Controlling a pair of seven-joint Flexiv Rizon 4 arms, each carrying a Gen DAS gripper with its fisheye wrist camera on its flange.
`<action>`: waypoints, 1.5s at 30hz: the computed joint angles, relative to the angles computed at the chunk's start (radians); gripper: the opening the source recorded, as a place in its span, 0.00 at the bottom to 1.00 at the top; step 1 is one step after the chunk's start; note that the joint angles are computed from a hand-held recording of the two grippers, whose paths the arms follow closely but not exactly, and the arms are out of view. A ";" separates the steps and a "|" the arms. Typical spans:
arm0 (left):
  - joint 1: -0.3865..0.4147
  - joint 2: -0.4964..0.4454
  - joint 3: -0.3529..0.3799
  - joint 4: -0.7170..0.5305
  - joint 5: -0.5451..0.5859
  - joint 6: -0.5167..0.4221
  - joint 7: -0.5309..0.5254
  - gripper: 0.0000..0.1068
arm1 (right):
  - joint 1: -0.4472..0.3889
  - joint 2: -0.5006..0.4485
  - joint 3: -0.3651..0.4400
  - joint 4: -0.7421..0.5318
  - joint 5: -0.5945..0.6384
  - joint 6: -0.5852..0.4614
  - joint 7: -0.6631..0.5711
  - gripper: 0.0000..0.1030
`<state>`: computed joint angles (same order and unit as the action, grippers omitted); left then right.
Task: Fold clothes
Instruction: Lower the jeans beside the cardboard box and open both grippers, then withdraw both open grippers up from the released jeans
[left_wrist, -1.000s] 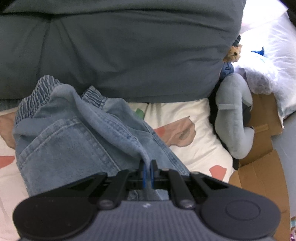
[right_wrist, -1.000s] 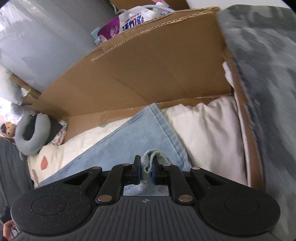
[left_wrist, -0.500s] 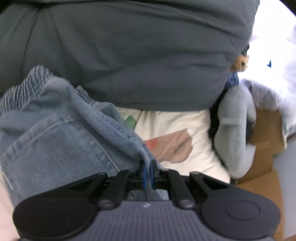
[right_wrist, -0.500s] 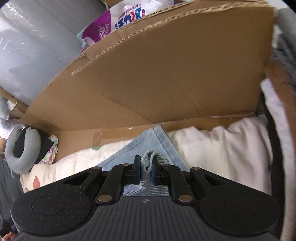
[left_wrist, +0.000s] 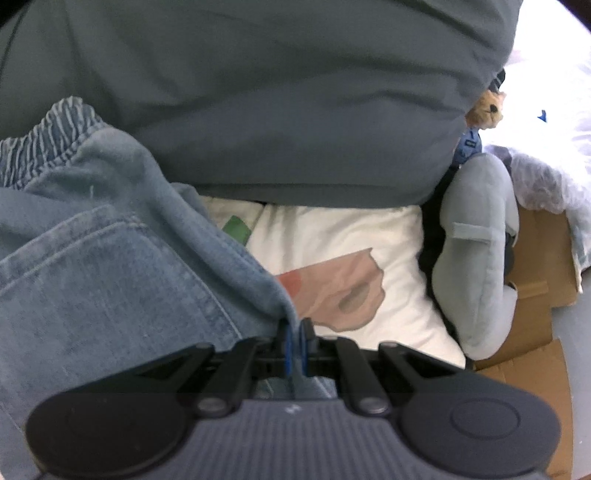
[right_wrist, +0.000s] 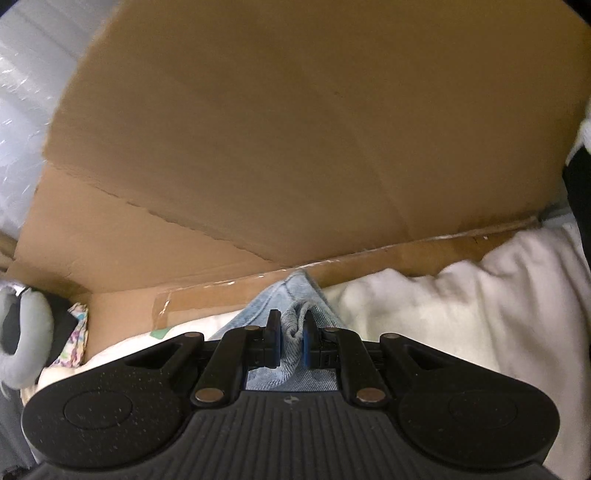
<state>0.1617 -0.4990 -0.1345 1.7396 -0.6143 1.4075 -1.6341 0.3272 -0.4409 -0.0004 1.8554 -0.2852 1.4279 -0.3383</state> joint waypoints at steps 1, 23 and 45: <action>0.006 -0.002 -0.013 0.001 -0.007 0.008 0.010 0.04 | 0.018 0.003 -0.023 0.008 -0.010 0.006 0.022 0.09; -0.037 -0.097 0.016 -0.096 0.049 -0.001 0.012 0.05 | 0.049 -0.048 -0.094 -0.029 -0.104 -0.001 0.221 0.10; -0.126 0.028 0.068 -0.216 0.229 -0.450 0.199 0.31 | 0.096 0.014 -0.148 0.053 0.011 0.220 -0.013 0.42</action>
<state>0.0358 -0.4710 -0.0661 1.5232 -0.3848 0.9571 -1.4355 0.4237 -0.4271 -0.1486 1.9088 -0.2741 1.6478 -0.3508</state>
